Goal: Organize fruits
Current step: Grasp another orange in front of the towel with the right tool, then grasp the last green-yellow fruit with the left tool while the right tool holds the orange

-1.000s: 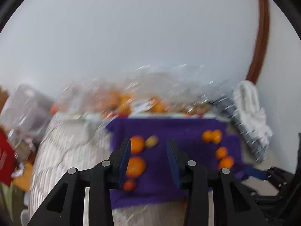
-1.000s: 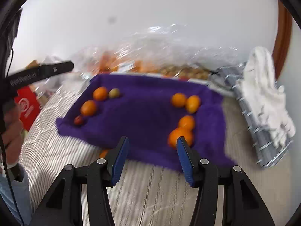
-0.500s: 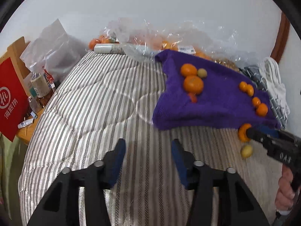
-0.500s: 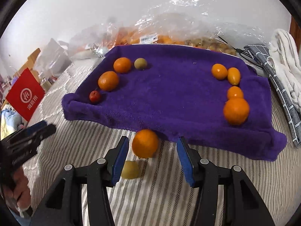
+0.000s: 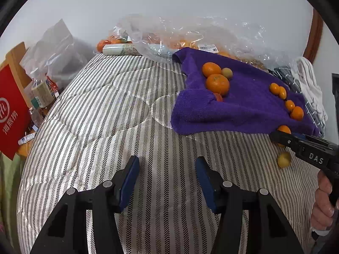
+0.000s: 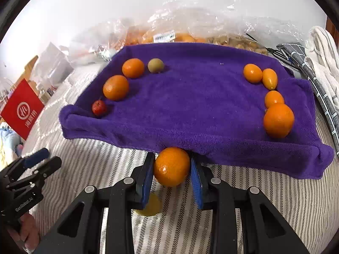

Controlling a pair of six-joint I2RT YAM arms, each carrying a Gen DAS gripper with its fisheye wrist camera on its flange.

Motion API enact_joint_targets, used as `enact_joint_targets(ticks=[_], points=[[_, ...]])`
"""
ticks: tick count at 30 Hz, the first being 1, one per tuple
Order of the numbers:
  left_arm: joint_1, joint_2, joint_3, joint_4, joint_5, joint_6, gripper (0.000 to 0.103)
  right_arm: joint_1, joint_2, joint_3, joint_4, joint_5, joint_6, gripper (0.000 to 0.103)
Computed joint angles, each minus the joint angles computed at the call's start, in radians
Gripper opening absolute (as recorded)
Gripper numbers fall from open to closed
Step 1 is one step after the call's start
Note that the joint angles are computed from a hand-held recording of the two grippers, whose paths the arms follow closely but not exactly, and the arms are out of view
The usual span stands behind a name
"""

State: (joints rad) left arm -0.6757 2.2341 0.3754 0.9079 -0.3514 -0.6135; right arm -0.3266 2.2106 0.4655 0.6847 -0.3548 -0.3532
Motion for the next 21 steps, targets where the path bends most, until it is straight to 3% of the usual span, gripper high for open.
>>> enact_joint_targets(ticks=[5, 11, 21], points=[[0.004, 0.003, -0.010, 0.020, 0.008, -0.008, 0.053, -0.067, -0.092, -0.041, -0.047, -0.076, -0.031, 0.033], [0.010, 0.006, -0.018, 0.041, 0.019, -0.012, 0.053, -0.261, -0.222, -0.123, -0.058, -0.159, -0.190, 0.033], [0.001, 0.001, -0.027, 0.053, 0.022, -0.029, 0.053, -0.545, -0.058, -0.042, -0.024, -0.175, -0.409, 0.033]])
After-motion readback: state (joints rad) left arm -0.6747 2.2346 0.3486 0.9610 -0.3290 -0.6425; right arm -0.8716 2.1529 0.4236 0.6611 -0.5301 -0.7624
